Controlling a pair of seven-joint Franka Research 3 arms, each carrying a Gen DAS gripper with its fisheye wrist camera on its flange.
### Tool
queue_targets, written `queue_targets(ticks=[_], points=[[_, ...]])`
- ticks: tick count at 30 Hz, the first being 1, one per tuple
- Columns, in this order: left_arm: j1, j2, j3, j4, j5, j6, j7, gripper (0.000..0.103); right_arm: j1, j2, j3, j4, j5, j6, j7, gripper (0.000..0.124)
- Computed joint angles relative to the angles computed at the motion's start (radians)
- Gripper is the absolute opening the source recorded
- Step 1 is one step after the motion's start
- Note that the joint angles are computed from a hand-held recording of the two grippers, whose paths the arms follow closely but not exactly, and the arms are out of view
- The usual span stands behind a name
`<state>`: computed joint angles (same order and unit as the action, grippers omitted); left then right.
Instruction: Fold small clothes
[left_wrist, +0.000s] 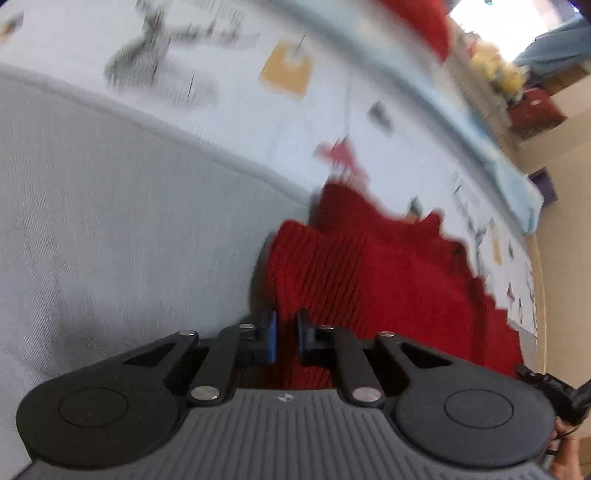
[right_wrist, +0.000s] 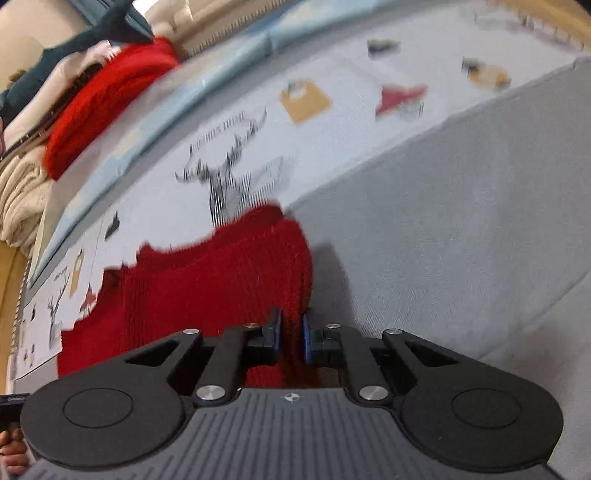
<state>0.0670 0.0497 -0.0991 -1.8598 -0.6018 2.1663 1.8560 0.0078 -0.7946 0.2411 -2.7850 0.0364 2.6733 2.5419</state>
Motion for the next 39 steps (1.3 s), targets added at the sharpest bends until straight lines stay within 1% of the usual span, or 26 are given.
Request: queue_targets(ticks=[3,5,7,8,9,10,11,12,13,14,15,16,18,19,20,22,25,27,30,34,35,36,37,38,39], points=[[-0.011,-0.077,-0.003,-0.069,-0.146,0.150,0.165,0.008,-0.069,-0.066,0.081,-0.010,-0.070,0.075,0.040,0.010],[-0.038,-0.125,0.002,-0.116,-0.248,0.259,0.283,0.008,-0.150,-0.121,0.170,-0.012,-0.138,0.140,0.077,0.010],[-0.075,-0.155,0.005,-0.151,-0.323,0.379,0.370,0.008,-0.272,-0.178,0.282,-0.012,-0.213,0.233,0.117,0.010],[-0.090,-0.156,0.009,-0.154,-0.339,0.419,0.382,0.008,-0.315,-0.196,0.318,-0.011,-0.229,0.260,0.130,0.010],[-0.101,-0.150,0.011,-0.152,-0.340,0.451,0.376,0.008,-0.351,-0.200,0.344,-0.003,-0.234,0.269,0.140,0.010],[-0.109,-0.140,0.010,-0.147,-0.319,0.472,0.351,0.009,-0.365,-0.177,0.354,0.011,-0.226,0.252,0.146,0.011],[-0.112,-0.129,0.009,-0.140,-0.280,0.477,0.312,0.010,-0.354,-0.143,0.343,0.025,-0.212,0.216,0.146,0.013],[-0.111,-0.117,0.006,-0.132,-0.210,0.464,0.249,0.011,-0.338,-0.100,0.327,0.043,-0.194,0.171,0.152,0.015],[-0.108,-0.101,0.008,-0.113,-0.148,0.410,0.199,0.017,-0.312,-0.046,0.300,0.067,-0.176,0.107,0.155,0.021],[-0.101,-0.083,0.014,-0.084,-0.117,0.324,0.176,0.029,-0.280,-0.007,0.266,0.082,-0.166,0.062,0.145,0.028],[-0.093,-0.069,0.018,-0.058,-0.084,0.232,0.151,0.033,-0.248,0.020,0.235,0.089,-0.157,0.027,0.137,0.029],[-0.085,-0.060,0.017,-0.040,-0.038,0.157,0.129,0.037,-0.215,0.041,0.206,0.095,-0.149,-0.001,0.127,0.032],[-0.075,-0.049,0.011,-0.015,0.033,0.042,0.112,0.037,-0.107,0.091,0.110,0.106,-0.106,-0.055,0.065,0.034],[-0.068,-0.053,0.010,-0.019,0.053,-0.001,0.122,0.037,-0.065,0.102,0.075,0.113,-0.096,-0.097,0.041,0.035],[-0.065,-0.056,0.008,-0.018,0.087,-0.037,0.122,0.037,-0.036,0.104,0.056,0.120,-0.093,-0.144,0.029,0.039],[-0.060,-0.062,0.007,-0.029,0.125,-0.062,0.136,0.037,0.017,0.086,0.020,0.109,-0.078,-0.190,0.014,0.046],[-0.047,-0.089,0.020,-0.050,0.096,-0.106,0.188,0.037,0.085,0.011,-0.012,0.064,-0.037,-0.223,0.002,0.046],[-0.043,-0.105,0.026,-0.063,0.093,-0.127,0.200,0.037,0.109,-0.024,-0.013,0.048,-0.017,-0.250,0.002,0.046],[-0.040,-0.141,0.035,-0.102,0.112,-0.131,0.218,0.037,0.130,-0.077,-0.008,0.034,0.000,-0.301,0.003,0.046],[-0.047,-0.199,0.050,-0.150,0.134,-0.154,0.223,0.038,0.151,-0.163,0.019,0.005,0.014,-0.337,0.028,0.046],[-0.050,-0.210,0.053,-0.165,0.133,-0.145,0.226,0.038,0.154,-0.173,0.023,0.002,0.016,-0.340,0.033,0.046],[-0.053,-0.220,0.057,-0.180,0.129,-0.133,0.228,0.037,0.159,-0.181,0.027,-0.003,0.019,-0.344,0.038,0.045],[-0.057,-0.232,0.059,-0.194,0.126,-0.119,0.233,0.025,0.163,-0.186,0.032,-0.004,0.020,-0.346,0.040,0.034],[-0.062,-0.246,0.063,-0.206,0.124,-0.110,0.243,0.015,0.166,-0.192,0.037,-0.007,0.019,-0.340,0.041,0.019],[-0.066,-0.263,0.066,-0.217,0.121,-0.095,0.248,0.015,0.159,-0.197,0.056,-0.001,0.002,-0.347,0.047,0.015]])
